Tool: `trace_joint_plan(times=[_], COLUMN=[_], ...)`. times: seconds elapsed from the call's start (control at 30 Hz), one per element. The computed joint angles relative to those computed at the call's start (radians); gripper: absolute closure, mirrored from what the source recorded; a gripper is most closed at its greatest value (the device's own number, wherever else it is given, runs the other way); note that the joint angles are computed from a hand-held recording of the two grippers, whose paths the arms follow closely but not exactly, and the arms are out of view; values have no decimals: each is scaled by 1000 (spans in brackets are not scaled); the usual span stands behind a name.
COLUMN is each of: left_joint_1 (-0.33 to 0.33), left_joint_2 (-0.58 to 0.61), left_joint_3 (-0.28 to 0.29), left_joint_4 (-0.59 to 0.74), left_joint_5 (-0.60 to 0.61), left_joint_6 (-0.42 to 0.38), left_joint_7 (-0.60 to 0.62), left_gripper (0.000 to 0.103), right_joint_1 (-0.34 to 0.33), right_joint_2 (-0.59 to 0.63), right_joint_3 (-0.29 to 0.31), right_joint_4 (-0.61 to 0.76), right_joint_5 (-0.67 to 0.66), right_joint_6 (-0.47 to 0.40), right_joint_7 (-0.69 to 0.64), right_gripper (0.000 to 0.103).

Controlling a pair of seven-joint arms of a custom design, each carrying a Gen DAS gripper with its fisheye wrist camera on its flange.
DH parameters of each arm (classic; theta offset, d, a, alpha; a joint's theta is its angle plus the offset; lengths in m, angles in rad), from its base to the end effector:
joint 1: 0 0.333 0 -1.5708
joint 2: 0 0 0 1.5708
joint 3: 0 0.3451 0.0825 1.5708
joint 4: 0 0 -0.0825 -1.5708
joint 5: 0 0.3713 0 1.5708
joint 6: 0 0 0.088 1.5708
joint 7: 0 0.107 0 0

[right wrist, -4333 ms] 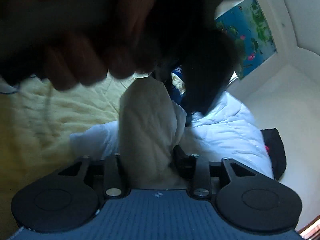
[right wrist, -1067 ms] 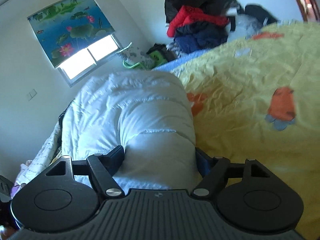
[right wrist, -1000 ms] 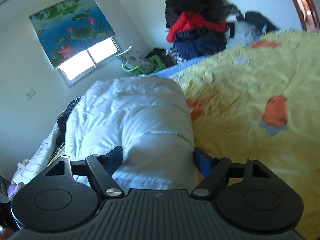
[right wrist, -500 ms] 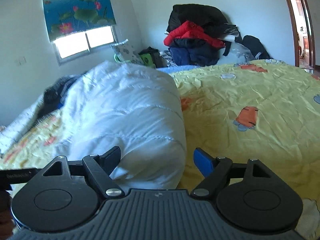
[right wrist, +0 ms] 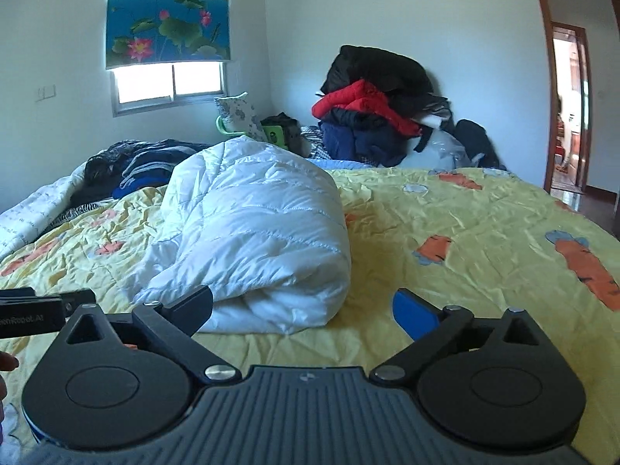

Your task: Fold small clothes

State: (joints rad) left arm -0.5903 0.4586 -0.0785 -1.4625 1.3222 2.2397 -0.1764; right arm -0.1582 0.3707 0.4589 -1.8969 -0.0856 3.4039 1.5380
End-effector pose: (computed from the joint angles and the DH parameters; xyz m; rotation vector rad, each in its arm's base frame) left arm 0.5961 -0.4198 0.5025 -1.7367 1.1942 -0.8304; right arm 0.6479 0.1624 0.5072 -1.6375 1.2120 -0.7350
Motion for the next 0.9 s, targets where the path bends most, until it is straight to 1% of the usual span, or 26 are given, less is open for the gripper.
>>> trace_joint_plan(times=[0.07,0.1,0.17,0.27,0.37,0.43,0.5,0.6,0.67,0.9], left_joint_1=[-4,-7,-15,-25,-21,-16,-14,-25,-28,-13], left_joint_2=[-25,-39,-60,-85,-112,-110,-105,-98,-97,-100], left_joint_3=[-9,-12,-18,-32,-51,-68,-79,-82,-83,-86], left_joint_4=[-22,-38,-62,-90,-126,-114,-100,-88,-87,-91], left_joint_5=[-13,-10,13,41,57,24,-12,-21,-25,-77], left_joint_6=[-6,-7,-20,-60,-79,-111,-130,-161,-166,-122], left_joint_7=[-7,-26,-58,-110,-176,-151,-102,-79,-63,-29], left_gripper=[0,0,0,0,0,0,0,0,0,0], right_joint_1=[42,61,117,127,202,264,301,304,328,332], right_joint_2=[-34,-48,-73,-101,-122,-131,-136,-139,-142,-145], right_joint_3=[-44,-63,-120,-137,-214,-273,-306,-309,-328,-331], right_joint_4=[-39,-58,-91,-134,-160,-172,-177,-181,-183,-188], right_joint_5=[37,49,78,64,85,122,145,133,154,153], right_joint_6=[16,27,47,78,106,129,141,153,151,159], right_joint_7=[11,18,26,75,75,44,18,25,3,-3], right_gripper=[1,1,1,1,1,1,1,1,1,1])
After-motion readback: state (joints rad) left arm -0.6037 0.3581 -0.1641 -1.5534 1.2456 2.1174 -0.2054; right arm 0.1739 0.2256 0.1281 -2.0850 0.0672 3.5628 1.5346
